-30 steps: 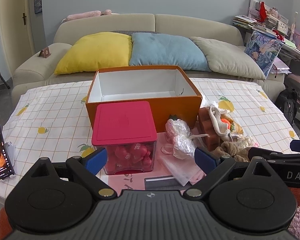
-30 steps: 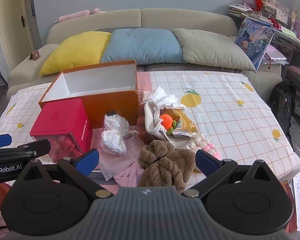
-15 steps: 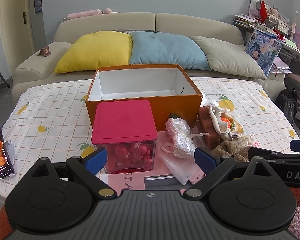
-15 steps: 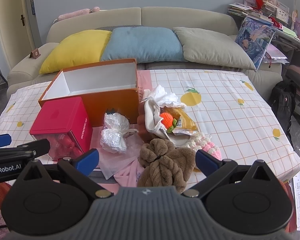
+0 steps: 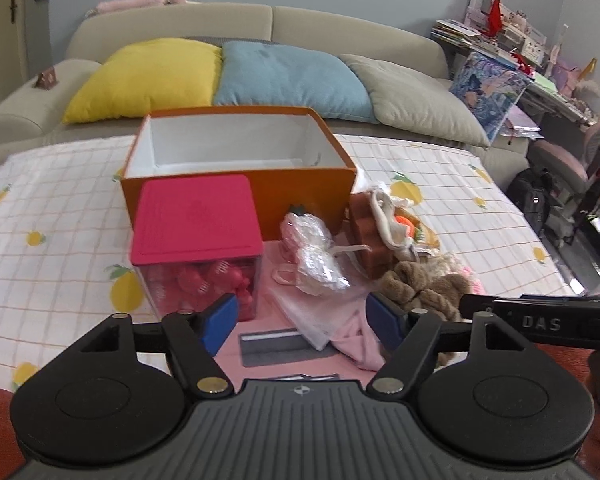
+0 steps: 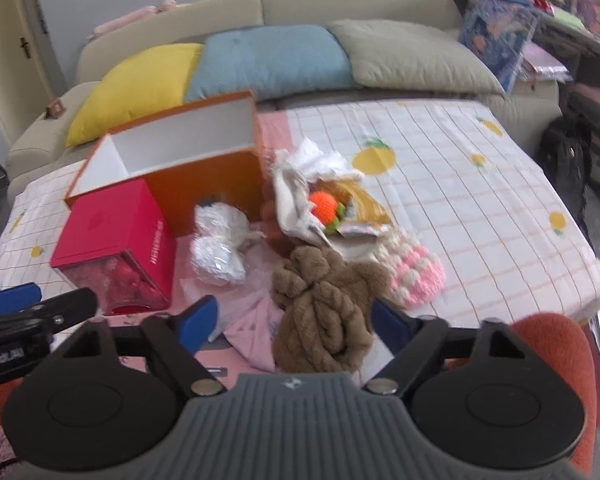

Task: Organize soft objects
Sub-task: 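Grasp the plastic-wrapped white bundle with the left tool while the right tool grasps the brown plush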

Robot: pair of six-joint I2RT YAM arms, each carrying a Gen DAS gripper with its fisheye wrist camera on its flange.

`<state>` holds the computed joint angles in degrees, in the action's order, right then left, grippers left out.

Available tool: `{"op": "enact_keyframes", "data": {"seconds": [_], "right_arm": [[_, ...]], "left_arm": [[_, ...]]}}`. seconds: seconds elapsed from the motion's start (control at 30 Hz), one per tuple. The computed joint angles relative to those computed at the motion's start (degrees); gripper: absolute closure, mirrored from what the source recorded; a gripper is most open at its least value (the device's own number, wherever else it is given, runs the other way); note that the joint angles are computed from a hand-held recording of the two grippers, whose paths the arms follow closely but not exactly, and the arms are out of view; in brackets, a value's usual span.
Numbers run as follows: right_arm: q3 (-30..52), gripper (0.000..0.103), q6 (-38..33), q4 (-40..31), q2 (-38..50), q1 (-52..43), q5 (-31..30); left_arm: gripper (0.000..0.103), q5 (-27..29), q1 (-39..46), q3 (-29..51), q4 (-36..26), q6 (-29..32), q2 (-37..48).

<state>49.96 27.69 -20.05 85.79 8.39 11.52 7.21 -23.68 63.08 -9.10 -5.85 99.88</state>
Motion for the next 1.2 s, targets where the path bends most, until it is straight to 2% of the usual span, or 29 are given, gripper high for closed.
{"op": "enact_keyframes", "data": {"seconds": [0.07,0.13,0.3,0.37,0.43,0.57,0.63,0.73,0.87,1.0,1.07,1.13,1.2], "right_arm": [[0.3,0.034,0.2,-0.8,1.5,-1.8,-1.7],[0.6,0.034,-0.3,-0.6,3.2,-3.5,-4.0],[4.0,0.033,-4.7,0.3,9.9,-5.8,-6.3],[5.5,0.028,-7.0,0.8,12.8,-6.4,-6.5],[6.8,0.027,-10.1,1.6,15.1,-6.7,-7.2],[5.9,0.028,-20.4,8.2,16.7,-4.8,-4.6],[7.2,0.028,-24.2,9.1,18.8,-4.7,-3.8],[10.3,0.028,-25.3,8.4,23.4,-7.0,-7.7],[13.3,0.028,-26.0,7.5,28.9,-8.3,-9.2],[14.8,0.040,-25.1,7.6,30.9,-10.1,-12.0],[15.2,0.052,-24.6,7.0,31.0,-10.7,-12.6],[15.6,0.058,-24.3,5.7,30.2,-11.2,-13.4],[15.6,0.070,-23.4,4.5,28.6,-11.4,-13.7]], "left_arm": [[0.028,2.0,0.3,1.1,-0.8,1.0,1.6],[0.030,3.1,0.5,3.2,-2.2,2.4,4.0],[0.030,4.8,0.8,9.5,-5.3,2.7,10.4],[0.030,6.1,0.8,12.1,-6.4,3.0,12.8],[0.030,5.8,0.3,16.2,-8.8,2.5,16.2],[0.030,6.0,-0.8,22.9,-12.4,3.4,21.2],[0.030,5.4,-1.6,25.2,-13.3,3.8,23.0],[0.030,3.5,-2.4,27.7,-14.1,4.1,25.2],[0.029,2.4,-2.7,31.0,-14.9,4.6,28.0],[0.024,2.1,-2.5,33.9,-14.7,4.7,30.7],[0.023,1.9,-2.5,35.4,-14.9,5.0,32.0],[0.019,0.3,-3.0,36.0,-14.3,4.6,32.6],[0.013,0.0,-3.4,36.8,-14.5,3.6,33.2]]}}
